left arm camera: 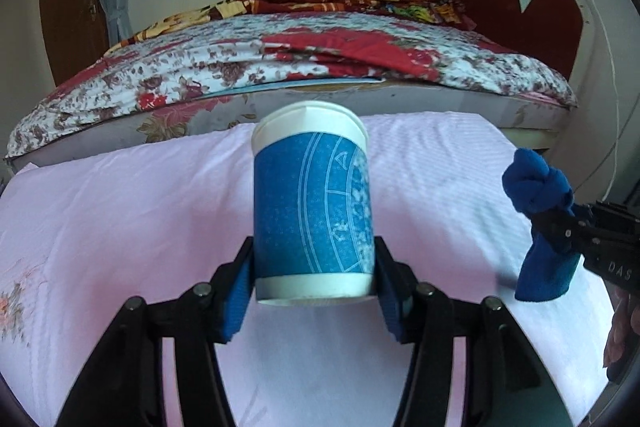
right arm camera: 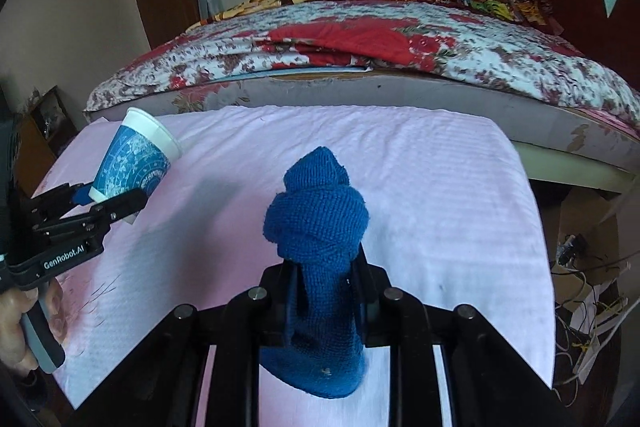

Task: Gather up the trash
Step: 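Carry the blue paper cup and blue cloth over the black bucket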

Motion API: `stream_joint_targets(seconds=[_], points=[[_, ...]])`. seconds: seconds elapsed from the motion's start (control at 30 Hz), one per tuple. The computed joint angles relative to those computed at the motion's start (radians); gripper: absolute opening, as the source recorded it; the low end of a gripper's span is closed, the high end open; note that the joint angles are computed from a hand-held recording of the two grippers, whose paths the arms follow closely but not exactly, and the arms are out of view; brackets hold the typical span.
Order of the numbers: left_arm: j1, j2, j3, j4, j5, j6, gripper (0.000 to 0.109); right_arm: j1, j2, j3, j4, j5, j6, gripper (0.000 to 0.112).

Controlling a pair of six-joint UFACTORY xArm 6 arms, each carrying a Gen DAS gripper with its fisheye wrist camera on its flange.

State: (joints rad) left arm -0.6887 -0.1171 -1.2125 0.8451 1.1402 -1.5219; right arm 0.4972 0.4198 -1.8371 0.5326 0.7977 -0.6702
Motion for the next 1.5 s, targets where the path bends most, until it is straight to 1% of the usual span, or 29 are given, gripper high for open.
stream_joint_targets(seconds=[0.23, 0.4, 0.53, 0.63, 0.77, 0.93, 1.1, 1.27, 1.43, 1.5], points=[[-0.112, 0.019, -0.045, 0.016, 0.078, -0.042, 0.055, -0.036, -0.228, 0.261, 0.098, -0.041, -0.137, 0.024], [-0.192, 0.054, -0.101, 0.030, 0.132, -0.068, 0.055, -0.079, -0.377, 0.412, 0.169, -0.047, -0.227, 0.024], [-0.254, 0.107, -0.174, 0.040, 0.178, -0.068, 0.055, -0.121, -0.472, 0.500, 0.207, -0.039, -0.277, 0.024], [-0.293, 0.149, -0.233, 0.052, 0.204, -0.067, 0.055, -0.167, -0.540, 0.556, 0.238, -0.011, -0.312, 0.024], [-0.328, 0.212, -0.319, 0.057, 0.210, -0.055, 0.055, -0.239, -0.624, 0.623, 0.280, 0.032, -0.369, 0.024], [-0.381, 0.325, -0.462, 0.066, 0.236, -0.018, 0.055, -0.362, -0.716, 0.695, 0.328, 0.099, -0.448, 0.024], [-0.404, 0.434, -0.586, 0.058, 0.207, -0.006, 0.055, -0.483, -0.755, 0.729, 0.346, 0.160, -0.511, 0.024], [-0.414, 0.544, -0.725, 0.036, 0.183, 0.023, 0.055, -0.619, -0.763, 0.742, 0.369, 0.228, -0.581, 0.024], [-0.426, 0.684, -0.916, 0.005, 0.189, 0.097, 0.055, -0.725, -0.737, 0.738, 0.372, 0.265, -0.627, 0.024], [-0.431, 0.755, -1.018, -0.012, 0.198, 0.145, 0.055, -0.761, -0.722, 0.736, 0.380, 0.278, -0.641, 0.024]])
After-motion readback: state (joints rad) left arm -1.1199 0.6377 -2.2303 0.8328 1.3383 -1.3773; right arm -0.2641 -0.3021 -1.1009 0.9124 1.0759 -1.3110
